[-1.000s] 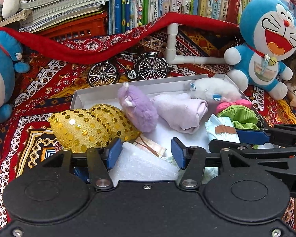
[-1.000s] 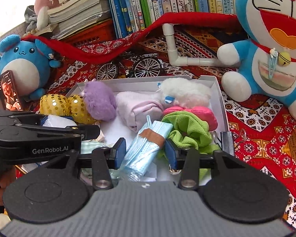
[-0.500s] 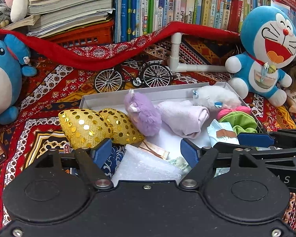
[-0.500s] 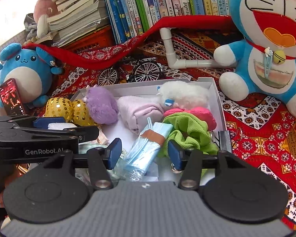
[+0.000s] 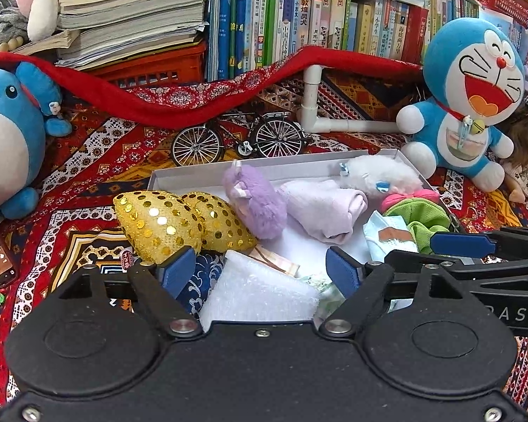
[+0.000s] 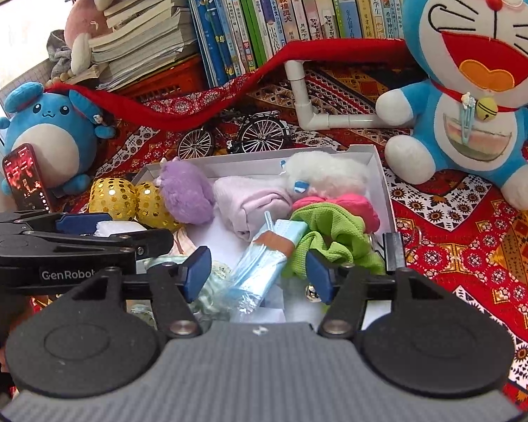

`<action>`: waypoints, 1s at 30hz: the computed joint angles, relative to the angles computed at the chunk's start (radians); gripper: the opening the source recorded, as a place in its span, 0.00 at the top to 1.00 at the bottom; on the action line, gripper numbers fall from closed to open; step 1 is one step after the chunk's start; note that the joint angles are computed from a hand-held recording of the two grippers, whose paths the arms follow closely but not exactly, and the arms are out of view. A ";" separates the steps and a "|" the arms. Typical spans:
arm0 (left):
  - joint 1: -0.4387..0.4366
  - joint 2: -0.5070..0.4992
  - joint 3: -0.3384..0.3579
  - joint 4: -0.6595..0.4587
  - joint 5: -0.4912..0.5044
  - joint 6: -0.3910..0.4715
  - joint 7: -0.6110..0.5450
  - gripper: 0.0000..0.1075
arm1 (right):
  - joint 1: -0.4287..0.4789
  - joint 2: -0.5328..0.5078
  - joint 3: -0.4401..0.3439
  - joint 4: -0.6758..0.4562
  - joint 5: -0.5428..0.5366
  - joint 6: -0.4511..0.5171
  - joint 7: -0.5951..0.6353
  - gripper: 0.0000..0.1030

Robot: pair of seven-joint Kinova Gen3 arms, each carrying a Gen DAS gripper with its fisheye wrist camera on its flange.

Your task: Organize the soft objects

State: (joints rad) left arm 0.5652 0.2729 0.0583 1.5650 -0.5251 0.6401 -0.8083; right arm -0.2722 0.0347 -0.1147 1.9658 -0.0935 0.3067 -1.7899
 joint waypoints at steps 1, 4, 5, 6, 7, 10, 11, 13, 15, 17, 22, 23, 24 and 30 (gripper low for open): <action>0.001 -0.003 0.000 0.003 -0.001 -0.001 0.002 0.25 | -0.003 -0.003 0.001 0.001 0.015 -0.001 -0.014 0.28; 0.000 -0.012 0.000 0.012 -0.005 -0.007 0.008 0.24 | -0.010 -0.012 0.001 0.006 0.047 -0.003 -0.044 0.27; -0.001 -0.016 0.001 0.016 -0.005 -0.009 0.009 0.24 | -0.009 -0.015 0.001 0.008 0.047 -0.004 -0.045 0.27; 0.000 -0.020 0.002 0.019 -0.007 -0.011 0.012 0.24 | -0.009 -0.019 0.000 0.010 0.046 -0.005 -0.045 0.26; 0.000 -0.023 0.003 0.021 -0.009 -0.011 0.016 0.24 | -0.009 -0.022 0.000 0.012 0.045 -0.005 -0.044 0.26; 0.000 -0.035 0.006 0.033 -0.019 -0.018 0.024 0.23 | -0.012 -0.036 -0.004 0.020 0.076 -0.011 -0.076 0.24; 0.001 -0.040 0.007 0.037 -0.024 -0.020 0.028 0.23 | -0.012 -0.040 -0.006 0.022 0.088 -0.011 -0.087 0.24; 0.001 -0.048 0.010 0.042 -0.031 -0.022 0.036 0.22 | -0.013 -0.049 -0.009 0.026 0.106 -0.014 -0.102 0.22; -0.001 -0.056 0.014 0.047 -0.036 -0.023 0.044 0.22 | -0.013 -0.059 -0.015 0.031 0.135 -0.017 -0.132 0.20; 0.000 -0.064 0.018 0.052 -0.044 -0.022 0.056 0.22 | -0.011 -0.069 -0.025 0.036 0.173 -0.019 -0.171 0.19; -0.001 -0.088 0.029 0.070 -0.069 -0.023 0.086 0.21 | -0.009 -0.093 -0.039 0.046 0.220 -0.022 -0.221 0.17; -0.003 -0.094 0.033 0.074 -0.071 -0.024 0.090 0.21 | -0.007 -0.098 -0.042 0.050 0.223 -0.025 -0.225 0.16; -0.006 -0.101 0.037 0.080 -0.072 -0.026 0.092 0.21 | -0.004 -0.104 -0.047 0.053 0.232 -0.026 -0.235 0.15; -0.018 -0.151 0.064 0.121 -0.093 -0.041 0.125 0.19 | 0.046 -0.151 -0.117 0.082 0.345 -0.044 -0.344 0.11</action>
State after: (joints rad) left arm 0.5468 0.1217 0.1220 1.6858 -0.6180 0.5986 -0.6833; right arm -0.2262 -0.1168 -0.2314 2.0475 0.2510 0.2625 -2.1335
